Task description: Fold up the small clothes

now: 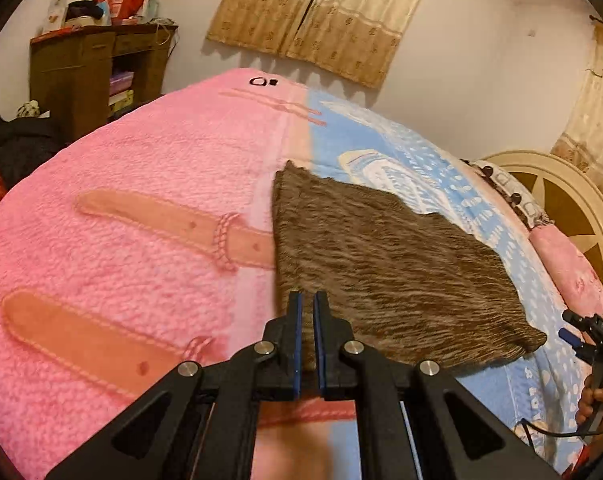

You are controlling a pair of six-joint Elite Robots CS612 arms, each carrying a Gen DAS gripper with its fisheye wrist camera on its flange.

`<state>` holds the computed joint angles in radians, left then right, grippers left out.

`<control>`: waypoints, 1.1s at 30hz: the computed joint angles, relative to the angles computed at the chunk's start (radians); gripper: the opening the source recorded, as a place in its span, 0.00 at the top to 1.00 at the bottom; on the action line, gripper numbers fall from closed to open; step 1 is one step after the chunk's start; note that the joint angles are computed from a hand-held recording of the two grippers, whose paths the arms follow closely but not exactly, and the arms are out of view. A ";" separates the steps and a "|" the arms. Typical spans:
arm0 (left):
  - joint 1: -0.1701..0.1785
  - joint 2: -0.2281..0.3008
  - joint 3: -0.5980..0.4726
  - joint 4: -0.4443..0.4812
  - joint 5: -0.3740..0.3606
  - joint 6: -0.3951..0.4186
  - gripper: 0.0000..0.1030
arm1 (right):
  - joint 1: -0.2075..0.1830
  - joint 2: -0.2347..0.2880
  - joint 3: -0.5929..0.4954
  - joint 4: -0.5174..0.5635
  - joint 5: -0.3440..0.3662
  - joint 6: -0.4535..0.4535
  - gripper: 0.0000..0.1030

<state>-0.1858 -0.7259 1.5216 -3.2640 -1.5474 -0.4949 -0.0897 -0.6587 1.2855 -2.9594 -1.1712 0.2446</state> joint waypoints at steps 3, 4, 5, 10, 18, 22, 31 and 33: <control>0.000 0.005 -0.011 0.021 -0.015 0.027 0.95 | 0.011 0.025 -0.043 0.071 0.028 -0.058 0.32; -0.002 0.004 -0.012 0.041 -0.009 0.028 0.95 | 0.014 0.028 -0.046 0.085 0.031 -0.075 0.32; -0.003 0.004 -0.017 0.060 -0.011 0.030 0.95 | 0.016 0.033 -0.054 0.095 0.037 -0.090 0.33; 0.006 0.003 -0.016 0.084 -0.076 0.021 0.95 | 0.049 0.026 -0.052 0.160 0.015 -0.309 0.82; 0.025 0.013 -0.011 0.025 -0.141 -0.005 0.95 | 0.040 0.021 -0.025 0.139 -0.024 -0.358 0.82; 0.023 0.020 -0.033 0.050 -0.162 0.052 0.95 | 0.034 0.023 -0.023 0.114 0.018 -0.327 0.75; 0.024 0.013 -0.039 0.122 -0.099 0.011 0.94 | 0.046 0.034 -0.046 0.099 0.033 -0.332 0.37; 0.019 0.019 -0.050 0.152 -0.078 0.039 0.93 | 0.049 0.038 -0.050 0.110 0.028 -0.334 0.37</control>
